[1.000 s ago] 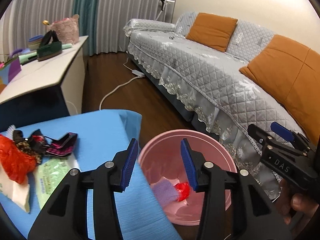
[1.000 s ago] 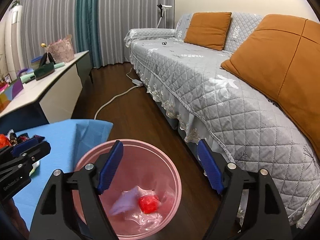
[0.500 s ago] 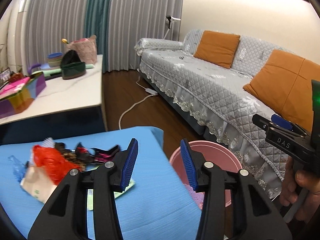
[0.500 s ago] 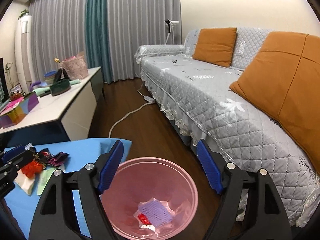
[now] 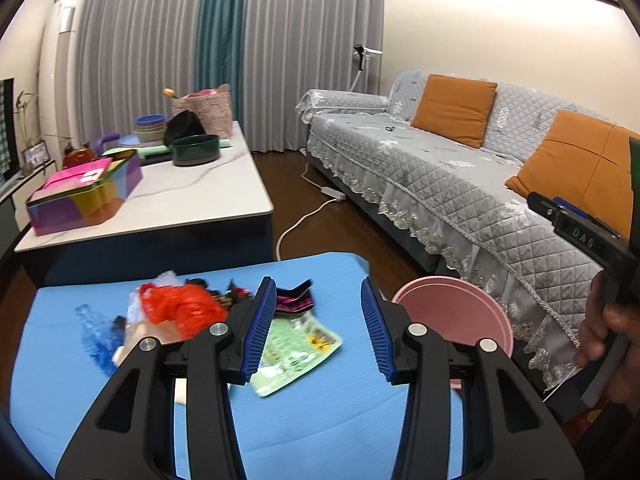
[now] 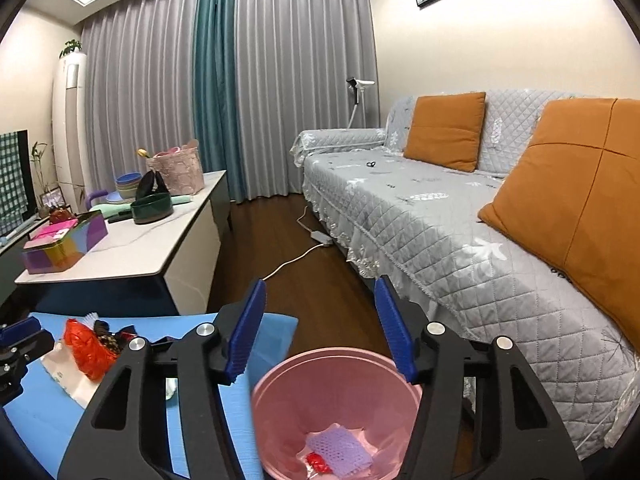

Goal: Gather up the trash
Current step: 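Move both open tools back over the trash on the table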

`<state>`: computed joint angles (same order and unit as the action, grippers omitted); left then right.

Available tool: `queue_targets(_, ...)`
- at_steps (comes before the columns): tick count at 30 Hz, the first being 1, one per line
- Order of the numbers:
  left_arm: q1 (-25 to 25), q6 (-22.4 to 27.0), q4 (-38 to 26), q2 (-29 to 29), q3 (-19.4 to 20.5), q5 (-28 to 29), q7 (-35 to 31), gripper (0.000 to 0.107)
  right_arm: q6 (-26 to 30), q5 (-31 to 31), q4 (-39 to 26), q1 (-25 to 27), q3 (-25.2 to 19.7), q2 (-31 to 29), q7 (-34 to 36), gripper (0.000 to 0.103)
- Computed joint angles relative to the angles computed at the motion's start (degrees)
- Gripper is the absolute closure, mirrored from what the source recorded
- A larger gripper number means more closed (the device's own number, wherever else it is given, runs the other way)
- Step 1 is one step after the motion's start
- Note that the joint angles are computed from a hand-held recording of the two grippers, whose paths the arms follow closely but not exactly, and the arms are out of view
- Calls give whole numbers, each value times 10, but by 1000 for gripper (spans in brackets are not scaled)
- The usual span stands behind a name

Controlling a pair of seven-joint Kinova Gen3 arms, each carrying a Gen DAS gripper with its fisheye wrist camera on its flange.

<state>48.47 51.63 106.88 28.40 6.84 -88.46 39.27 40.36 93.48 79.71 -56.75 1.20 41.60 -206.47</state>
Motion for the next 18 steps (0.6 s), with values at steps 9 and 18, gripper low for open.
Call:
queue_targets(9,2,39,56,-8,10,-27,61,64,-30,-52,-23,-6,12,5,51,50)
queue_targets(18,-18,48,97,-8,27,-50,128,64,-44,-68,-43,-20,32,21,70,51)
